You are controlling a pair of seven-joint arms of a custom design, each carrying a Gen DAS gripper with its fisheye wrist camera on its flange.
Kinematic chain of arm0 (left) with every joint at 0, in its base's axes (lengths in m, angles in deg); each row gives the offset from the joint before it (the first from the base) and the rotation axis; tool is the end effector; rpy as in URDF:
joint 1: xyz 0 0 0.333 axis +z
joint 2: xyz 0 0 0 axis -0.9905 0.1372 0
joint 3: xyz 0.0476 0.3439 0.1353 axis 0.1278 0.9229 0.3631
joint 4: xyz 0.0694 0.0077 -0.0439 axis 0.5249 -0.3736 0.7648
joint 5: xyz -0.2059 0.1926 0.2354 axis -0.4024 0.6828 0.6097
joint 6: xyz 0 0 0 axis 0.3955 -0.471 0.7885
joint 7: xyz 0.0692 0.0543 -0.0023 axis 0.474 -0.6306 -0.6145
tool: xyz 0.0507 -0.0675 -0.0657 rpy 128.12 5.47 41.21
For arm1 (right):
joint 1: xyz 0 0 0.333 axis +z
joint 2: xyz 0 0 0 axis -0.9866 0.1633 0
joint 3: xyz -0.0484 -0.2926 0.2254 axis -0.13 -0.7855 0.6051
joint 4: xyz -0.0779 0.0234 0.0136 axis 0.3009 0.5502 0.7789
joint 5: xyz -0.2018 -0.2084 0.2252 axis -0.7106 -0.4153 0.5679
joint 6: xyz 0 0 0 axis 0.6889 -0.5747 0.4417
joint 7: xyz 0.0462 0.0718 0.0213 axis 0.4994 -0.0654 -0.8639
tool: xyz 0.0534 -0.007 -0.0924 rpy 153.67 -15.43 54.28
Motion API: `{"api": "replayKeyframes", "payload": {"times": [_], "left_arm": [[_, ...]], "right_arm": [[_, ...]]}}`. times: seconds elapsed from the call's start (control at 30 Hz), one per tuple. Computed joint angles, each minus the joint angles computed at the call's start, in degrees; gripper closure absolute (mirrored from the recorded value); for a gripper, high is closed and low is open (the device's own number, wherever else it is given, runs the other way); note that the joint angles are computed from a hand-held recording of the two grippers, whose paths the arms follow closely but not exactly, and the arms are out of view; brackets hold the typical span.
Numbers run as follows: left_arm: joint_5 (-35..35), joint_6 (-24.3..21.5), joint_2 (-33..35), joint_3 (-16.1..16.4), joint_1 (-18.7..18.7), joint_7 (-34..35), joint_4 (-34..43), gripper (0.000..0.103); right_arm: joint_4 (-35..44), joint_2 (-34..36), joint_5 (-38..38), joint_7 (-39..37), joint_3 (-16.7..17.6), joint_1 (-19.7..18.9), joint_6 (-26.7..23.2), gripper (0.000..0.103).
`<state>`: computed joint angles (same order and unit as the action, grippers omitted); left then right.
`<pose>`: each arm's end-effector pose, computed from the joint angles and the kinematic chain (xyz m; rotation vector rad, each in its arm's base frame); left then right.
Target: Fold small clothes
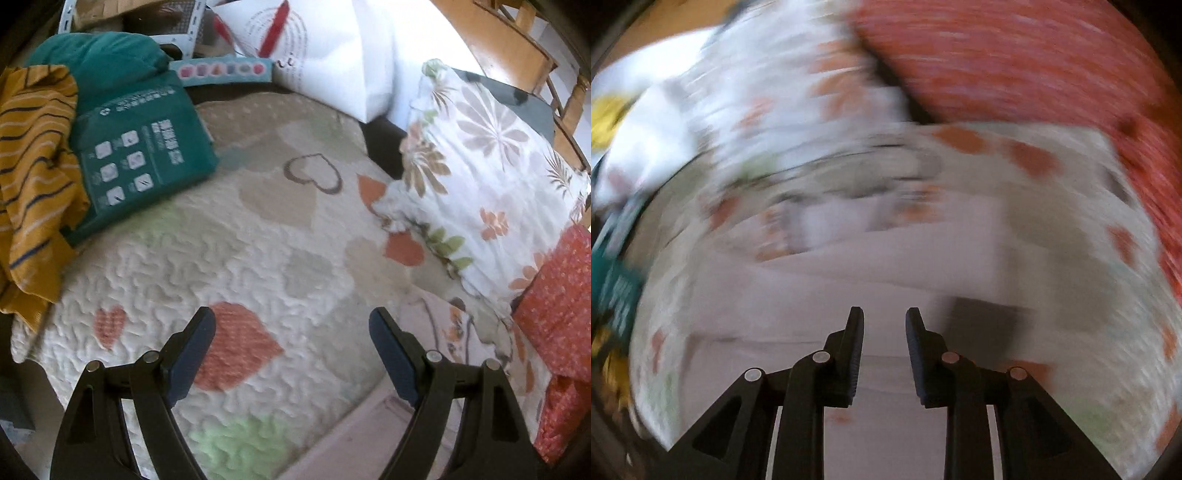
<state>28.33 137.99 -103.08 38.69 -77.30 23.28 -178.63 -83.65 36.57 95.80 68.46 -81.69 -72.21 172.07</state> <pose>0.3515 -0.1028 0.6119 -2.4035 0.9181 -0.7325 0.4691 0.0377 0.6327 -2.0053 1.6191 -0.2718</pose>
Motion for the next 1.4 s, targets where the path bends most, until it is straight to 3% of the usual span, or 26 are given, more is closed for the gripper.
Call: {"api": "replayKeyframes", "payload": {"times": [0.13, 0.2, 0.27, 0.3, 0.37, 0.47, 0.57, 0.63, 0.7, 0.73, 0.93, 1.07, 1.23, 1.27, 1.3, 1.33, 1.37, 1.4], "left_arm": [[0.7, -0.4, 1.7, -0.9, 0.1, -0.7, 1.2, 0.019], [1.0, -0.9, 2.4, -0.9, -0.1, -0.9, 1.6, 0.019], [0.9, -0.9, 2.9, -0.3, -0.7, -0.3, 1.7, 0.019], [0.9, -0.8, 3.0, 0.0, -0.9, 0.0, 1.7, 0.019], [1.3, -0.9, 2.8, 0.2, -0.9, 0.3, 1.7, 0.019], [2.3, -1.4, 2.5, 0.1, -0.3, 0.1, 1.7, 0.019], [1.4, -0.7, 2.6, 1.1, -0.9, 0.9, 1.3, 0.019], [1.0, -0.9, 2.7, 1.3, -1.1, 1.6, 1.4, 0.019], [0.4, -0.8, 2.8, 1.5, -1.6, 2.3, 1.4, 0.019], [0.2, -0.8, 2.8, 1.5, -1.7, 2.5, 1.4, 0.019], [-3.9, 1.6, 8.7, 3.9, -5.2, 9.0, 2.8, 0.016], [-10.4, 5.5, 16.2, 6.5, -10.2, 19.3, 4.7, 0.016], [-12.4, 8.0, 22.2, 4.9, -11.8, 25.3, 7.3, 0.016], [-12.4, 8.5, 22.9, 4.7, -12.0, 25.7, 7.6, 0.018], [-12.9, 9.6, 23.9, 4.6, -12.5, 26.9, 7.9, 0.032], [-14.5, 9.7, 25.0, 4.9, -13.5, 29.4, 8.5, 0.047], [-16.4, 7.8, 26.3, 5.2, -14.4, 32.0, 9.7, 0.084], [-16.5, 6.5, 26.8, 5.0, -14.4, 32.2, 10.4, 0.086]], "right_arm": [[5.1, 6.7, 9.9, -6.1, 2.0, 6.5, -5.4, 0.077], [8.6, 11.5, 10.6, -7.2, 4.4, 7.9, -6.8, 0.077], [12.5, 16.7, 5.9, -5.4, 7.0, 8.9, -7.0, 0.077], [14.8, 19.9, -1.3, -1.5, 8.1, 9.9, -4.7, 0.078], [18.4, 24.0, -8.5, 4.4, 8.5, 10.8, -2.6, 0.078], [27.2, 30.6, -10.5, 12.2, 7.9, 10.7, -3.5, 0.079], [31.8, 33.0, -12.2, 17.5, 7.6, 10.9, -5.4, 0.079], [31.2, 32.0, -19.3, 22.9, 6.1, 12.9, -3.4, 0.072], [27.3, 28.7, -20.8, 22.7, 6.5, 12.2, 0.7, 0.061], [26.2, 27.5, -20.9, 22.5, 6.8, 11.8, 0.7, 0.061], [15.0, 16.2, -13.2, 11.6, 7.3, 7.5, -0.8, 0.060], [8.9, 8.9, -8.9, 6.8, 3.9, 4.1, -3.9, 0.053], [4.7, 3.2, -6.0, 5.0, -0.2, -1.1, -6.0, 0.051], [3.9, 2.3, -6.1, 5.0, -0.9, -2.1, -6.0, 0.049], [2.8, 1.1, -6.6, 5.2, -1.7, -3.6, -6.1, 0.048], [1.8, 0.2, -6.8, 5.2, -2.5, -4.7, -6.2, 0.048], [1.3, -0.2, -6.9, 5.3, -2.9, -5.5, -6.4, 0.048], [0.7, -0.7, -6.9, 5.3, -3.5, -6.5, -6.6, 0.048]]}}
